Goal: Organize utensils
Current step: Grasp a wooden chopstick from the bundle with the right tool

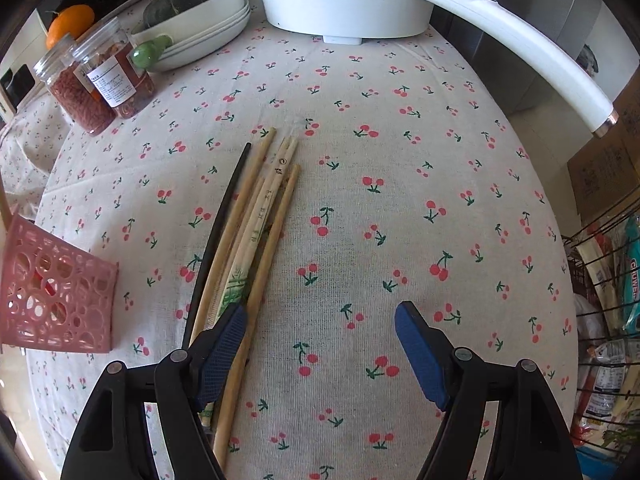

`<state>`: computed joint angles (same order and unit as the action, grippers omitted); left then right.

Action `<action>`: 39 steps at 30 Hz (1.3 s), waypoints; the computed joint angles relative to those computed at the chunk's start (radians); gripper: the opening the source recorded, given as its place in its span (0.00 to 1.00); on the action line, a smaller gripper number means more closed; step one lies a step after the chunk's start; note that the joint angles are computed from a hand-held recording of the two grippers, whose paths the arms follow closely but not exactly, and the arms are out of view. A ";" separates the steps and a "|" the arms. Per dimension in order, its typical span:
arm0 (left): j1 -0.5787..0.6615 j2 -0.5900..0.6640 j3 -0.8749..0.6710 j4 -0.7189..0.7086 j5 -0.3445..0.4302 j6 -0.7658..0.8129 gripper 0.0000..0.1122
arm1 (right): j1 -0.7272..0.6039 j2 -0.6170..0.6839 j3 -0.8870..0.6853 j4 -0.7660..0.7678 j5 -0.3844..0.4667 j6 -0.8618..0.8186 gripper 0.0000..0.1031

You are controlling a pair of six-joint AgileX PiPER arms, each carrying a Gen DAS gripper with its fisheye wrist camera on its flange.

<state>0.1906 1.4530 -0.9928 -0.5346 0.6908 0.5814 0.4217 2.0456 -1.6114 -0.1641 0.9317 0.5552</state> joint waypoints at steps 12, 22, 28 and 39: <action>0.002 -0.061 0.025 -0.061 0.017 0.088 0.91 | -0.001 0.010 -0.029 0.008 0.054 -0.028 0.16; -0.246 -0.130 0.072 0.135 -0.061 -0.080 0.91 | -0.180 -0.122 0.139 0.209 0.001 -0.203 0.07; -0.516 0.042 -0.097 0.531 0.022 -0.508 0.91 | -0.284 -0.249 0.260 0.260 -0.047 -0.272 0.07; -0.619 0.513 -0.660 0.631 0.273 -0.672 0.43 | -0.390 -0.283 0.286 0.401 -0.052 -0.394 0.07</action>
